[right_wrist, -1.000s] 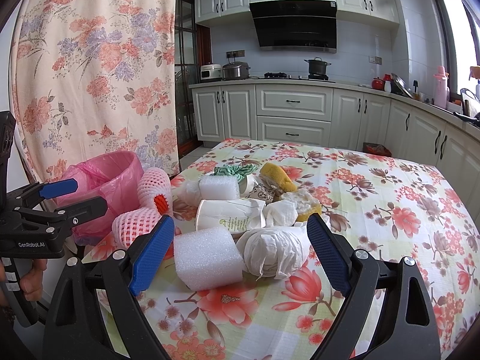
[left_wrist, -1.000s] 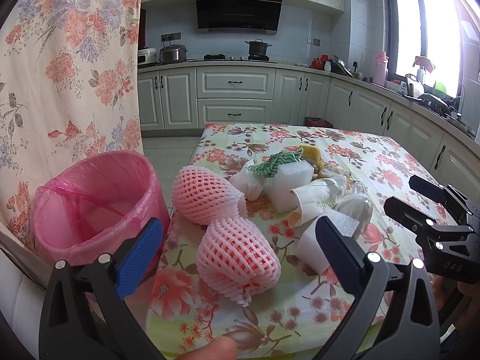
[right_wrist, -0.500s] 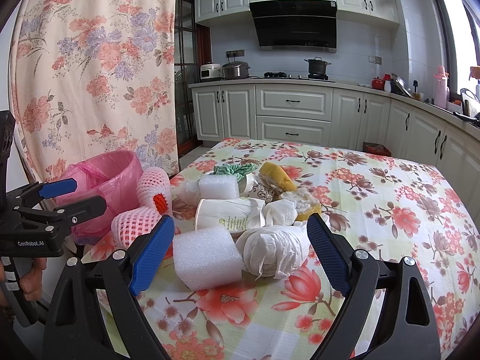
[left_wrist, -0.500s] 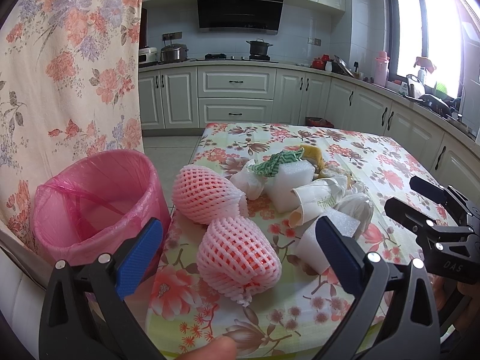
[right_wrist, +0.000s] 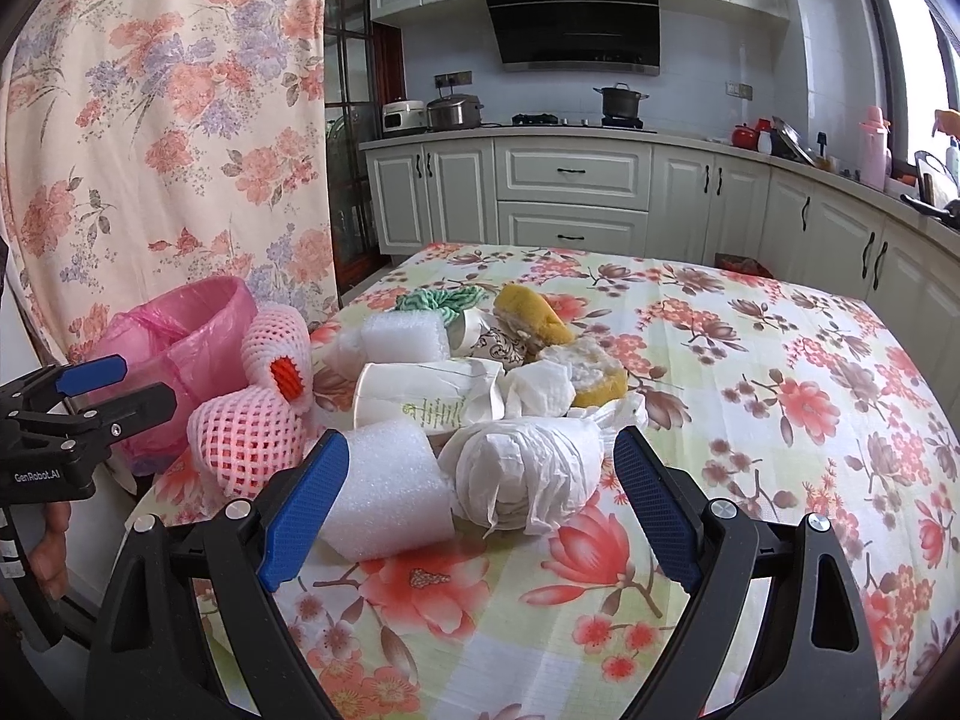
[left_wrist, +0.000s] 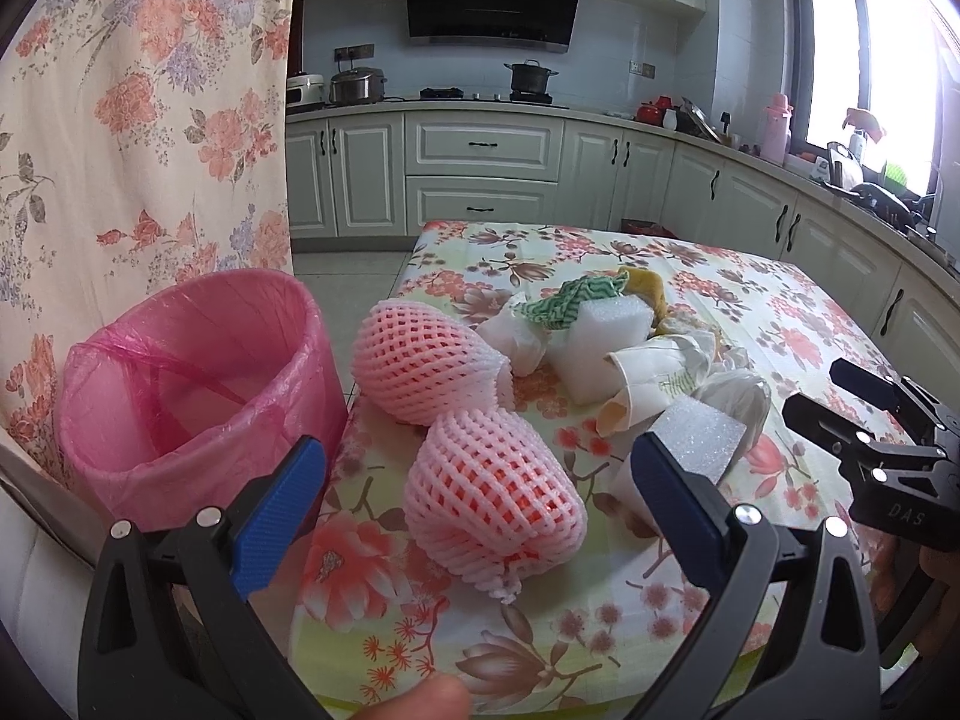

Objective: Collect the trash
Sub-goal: 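Grasp the pink foam fruit net with left tool while right tool grasps white plastic bag bundle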

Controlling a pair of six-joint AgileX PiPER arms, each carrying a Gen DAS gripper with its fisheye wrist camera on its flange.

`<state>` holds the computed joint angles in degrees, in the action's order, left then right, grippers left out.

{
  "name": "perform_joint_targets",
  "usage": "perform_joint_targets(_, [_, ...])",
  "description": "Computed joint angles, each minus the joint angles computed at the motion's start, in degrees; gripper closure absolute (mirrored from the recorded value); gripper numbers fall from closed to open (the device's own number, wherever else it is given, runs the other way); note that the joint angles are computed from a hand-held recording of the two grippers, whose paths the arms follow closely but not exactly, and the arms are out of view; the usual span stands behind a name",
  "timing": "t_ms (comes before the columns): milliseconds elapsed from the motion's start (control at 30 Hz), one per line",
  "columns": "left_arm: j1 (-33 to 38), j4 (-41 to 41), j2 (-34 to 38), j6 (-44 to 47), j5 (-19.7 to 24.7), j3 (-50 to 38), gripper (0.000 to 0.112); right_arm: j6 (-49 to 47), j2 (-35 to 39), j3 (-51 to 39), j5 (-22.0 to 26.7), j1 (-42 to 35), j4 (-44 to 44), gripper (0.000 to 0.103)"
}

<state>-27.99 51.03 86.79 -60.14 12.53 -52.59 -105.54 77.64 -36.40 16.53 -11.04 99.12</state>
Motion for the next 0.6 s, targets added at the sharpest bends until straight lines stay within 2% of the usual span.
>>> perform_joint_targets(233, [1.73,-12.41,4.08,11.89,0.02,-2.08,0.014,11.45,6.32,-4.91,-0.47,-1.06,-11.36,0.019])
perform_joint_targets(400, [3.74,-32.23,7.56,30.79,0.15,-4.3,0.014,24.29,10.95,-9.05,-0.01,-1.55,-23.43,0.019])
perform_joint_targets(467, [4.29,-37.33,8.64,35.59,0.35,-5.05,0.014,30.59,12.62,-10.93,0.63,-1.87,-29.09,0.019])
perform_joint_targets(600, [5.21,-46.78,10.21,44.52,0.98,-6.4,0.014,36.95,14.76,-13.98,2.07,-2.5,-34.39,0.019])
